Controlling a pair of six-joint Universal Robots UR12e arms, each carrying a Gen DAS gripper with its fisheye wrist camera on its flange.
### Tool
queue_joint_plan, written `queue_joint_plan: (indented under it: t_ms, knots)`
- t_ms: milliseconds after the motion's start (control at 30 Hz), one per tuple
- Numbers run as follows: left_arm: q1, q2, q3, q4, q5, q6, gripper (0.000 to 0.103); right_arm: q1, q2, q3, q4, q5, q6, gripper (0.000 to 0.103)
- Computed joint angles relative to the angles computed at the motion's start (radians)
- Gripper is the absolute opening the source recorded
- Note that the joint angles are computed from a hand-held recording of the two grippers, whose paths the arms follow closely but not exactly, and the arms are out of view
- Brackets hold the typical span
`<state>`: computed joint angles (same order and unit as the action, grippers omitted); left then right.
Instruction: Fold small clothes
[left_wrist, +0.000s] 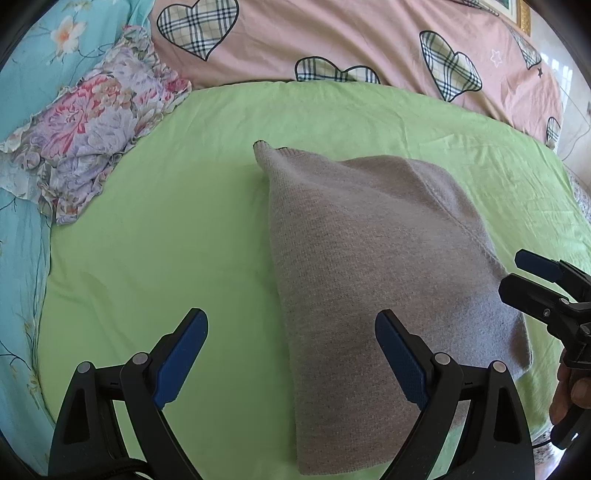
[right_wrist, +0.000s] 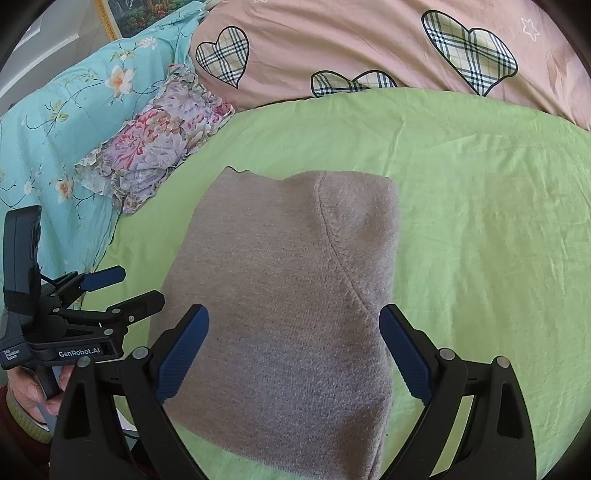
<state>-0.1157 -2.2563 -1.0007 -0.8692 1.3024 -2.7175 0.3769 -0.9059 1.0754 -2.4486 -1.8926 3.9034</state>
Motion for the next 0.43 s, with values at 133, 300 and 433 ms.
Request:
queue_joint_plan:
  t_ms: [133,300,433]
  knots:
    - [-0.002,0.004,-0.006,0.007,0.001,-0.002,0.093,-0.002,-0.001,0.002,-0.003,0.003,-0.001,0.094]
    - [-0.006,0.006,-0.010,0.009,0.009,-0.001,0.093,-0.004,-0.002,0.006,-0.009,0.005,-0.002,0.094]
    - [-0.005,0.003,-0.006,0.000,0.009,-0.004,0.093,-0.005,-0.003,0.009,-0.015,0.008,-0.001,0.094]
